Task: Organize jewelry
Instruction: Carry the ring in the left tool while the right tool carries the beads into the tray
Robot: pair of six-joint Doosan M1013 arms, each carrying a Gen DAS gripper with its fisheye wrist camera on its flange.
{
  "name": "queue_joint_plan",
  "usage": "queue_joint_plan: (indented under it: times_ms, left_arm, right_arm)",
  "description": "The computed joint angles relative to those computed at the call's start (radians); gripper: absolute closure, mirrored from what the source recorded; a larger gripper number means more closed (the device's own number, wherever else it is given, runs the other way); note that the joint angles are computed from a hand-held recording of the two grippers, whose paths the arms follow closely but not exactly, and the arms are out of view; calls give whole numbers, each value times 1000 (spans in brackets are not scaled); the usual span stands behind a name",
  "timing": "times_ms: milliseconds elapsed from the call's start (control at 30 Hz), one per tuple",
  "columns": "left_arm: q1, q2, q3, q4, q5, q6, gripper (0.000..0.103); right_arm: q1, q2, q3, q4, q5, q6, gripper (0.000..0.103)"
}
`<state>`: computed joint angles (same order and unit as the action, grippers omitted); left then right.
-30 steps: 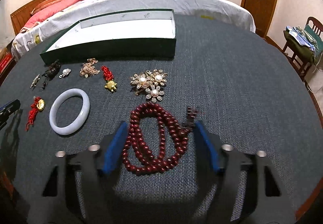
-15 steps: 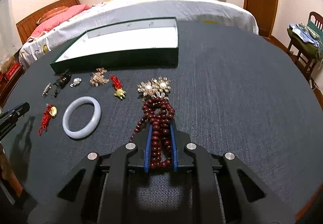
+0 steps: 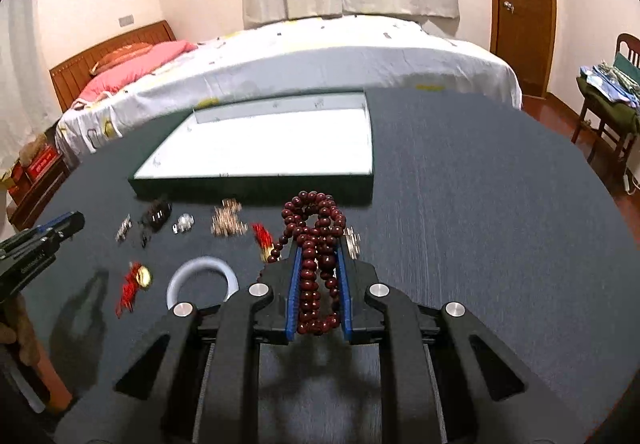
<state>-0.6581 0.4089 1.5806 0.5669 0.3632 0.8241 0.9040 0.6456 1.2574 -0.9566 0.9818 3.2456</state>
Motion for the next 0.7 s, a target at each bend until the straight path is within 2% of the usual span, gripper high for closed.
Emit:
queue_joint_plan:
  times_ms: [133,233,467,600,700]
  left_arm:
    - [-2,20,-42,-55,-10,71,81]
    - [-6,41,-80,-46,-21,91,81]
    - [5,121,-212,-220,-34,256,81]
    - [0,175,-292,-276,-20,329,81]
    - [-5,219,-354,-319,17,389,81]
  right_arm:
    - [-16,0,-13,-25,-18,-2,87]
    - [-32,5,-31,-37,-33,-14,87]
    - [-75,27,-83,-73,-52,-37,87]
    - [-104,44,-108,-71,-75,-51,87]
    - [-125,63,-128,-35,-95,-84,87]
